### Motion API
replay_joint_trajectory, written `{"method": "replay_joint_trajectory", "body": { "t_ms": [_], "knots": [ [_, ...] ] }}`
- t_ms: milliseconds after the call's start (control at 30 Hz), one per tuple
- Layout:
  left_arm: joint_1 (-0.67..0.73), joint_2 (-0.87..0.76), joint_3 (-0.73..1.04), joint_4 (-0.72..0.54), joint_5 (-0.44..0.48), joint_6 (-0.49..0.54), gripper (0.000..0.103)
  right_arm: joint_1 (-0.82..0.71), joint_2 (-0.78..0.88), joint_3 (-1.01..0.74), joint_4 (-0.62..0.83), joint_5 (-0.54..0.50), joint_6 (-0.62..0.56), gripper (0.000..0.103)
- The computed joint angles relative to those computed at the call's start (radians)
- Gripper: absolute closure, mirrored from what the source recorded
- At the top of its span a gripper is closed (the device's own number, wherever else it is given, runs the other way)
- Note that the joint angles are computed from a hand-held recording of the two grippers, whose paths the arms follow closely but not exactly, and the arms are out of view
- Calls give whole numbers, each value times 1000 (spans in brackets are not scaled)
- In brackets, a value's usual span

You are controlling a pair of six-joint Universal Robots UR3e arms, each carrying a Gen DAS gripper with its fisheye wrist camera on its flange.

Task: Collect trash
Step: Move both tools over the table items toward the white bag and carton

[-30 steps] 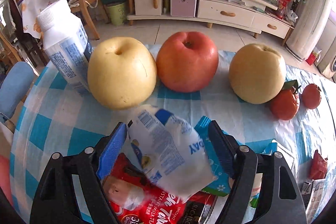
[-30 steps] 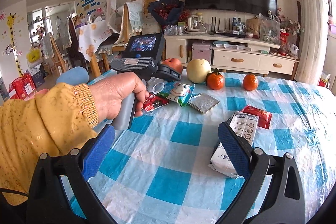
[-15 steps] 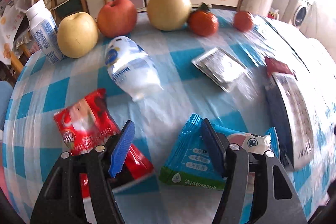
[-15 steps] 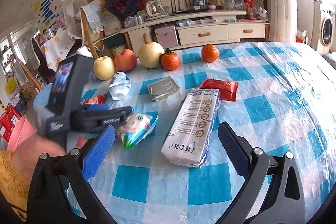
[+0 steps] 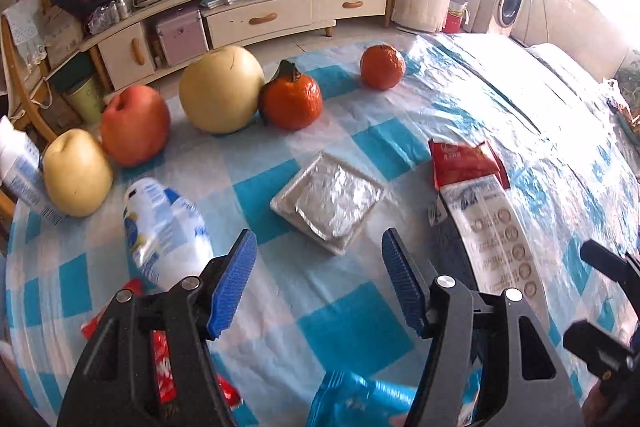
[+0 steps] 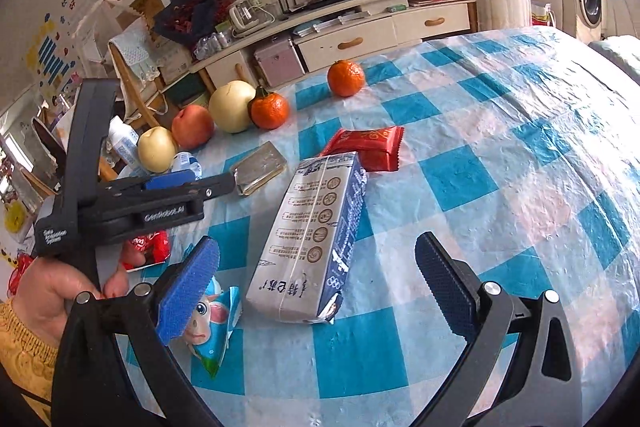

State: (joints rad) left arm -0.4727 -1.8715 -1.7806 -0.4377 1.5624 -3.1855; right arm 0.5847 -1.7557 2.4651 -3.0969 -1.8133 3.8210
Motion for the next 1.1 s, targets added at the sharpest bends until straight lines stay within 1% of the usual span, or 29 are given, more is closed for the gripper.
{"method": "replay_joint_trajectory", "body": {
  "t_ms": [67,133,233,333,367,467,533,600,667,700,800,833,867,900,967,1100],
  "knots": [
    [8,-62,79,-16,-45,0,37,-4,-12,6,6,-8,0,4],
    [-21,-140,208,-52,-44,-15,37,-14,-20,13,0,5,-2,4],
    [-56,-240,389,-112,-81,-23,37,-2,-25,10,-6,-9,2,4],
    [-89,-367,612,-233,-119,5,37,9,-46,19,-14,-49,11,4],
    [-103,-423,707,-301,-121,22,37,10,-57,26,-12,-63,17,4],
    [-146,-557,916,-449,-78,72,37,9,-73,33,-3,-83,26,4],
    [-161,-609,987,-504,-58,88,37,4,-68,31,-3,-72,19,4],
    [-159,-628,1011,-544,-52,82,37,-6,-62,29,-1,-54,15,4],
    [-150,-597,946,-523,-47,71,38,-17,-60,29,5,-37,12,4],
    [-150,-561,874,-484,-30,86,37,-20,-59,28,7,-32,13,4],
    [-125,-430,661,-418,-32,83,37,-20,-58,27,7,-31,10,4],
    [-111,-375,565,-378,-48,93,38,-19,-58,28,4,-29,10,4],
    [-108,-324,475,-337,-31,108,37,-19,-58,28,3,-26,9,4],
    [-97,-269,385,-302,-36,105,37,-20,-55,27,4,-23,8,4],
    [-76,-171,236,-256,-42,113,37,-24,-49,24,3,-10,3,4],
    [-20,5,-6,-182,-64,123,38,-24,-28,17,-9,8,-9,4]
  ]
}}
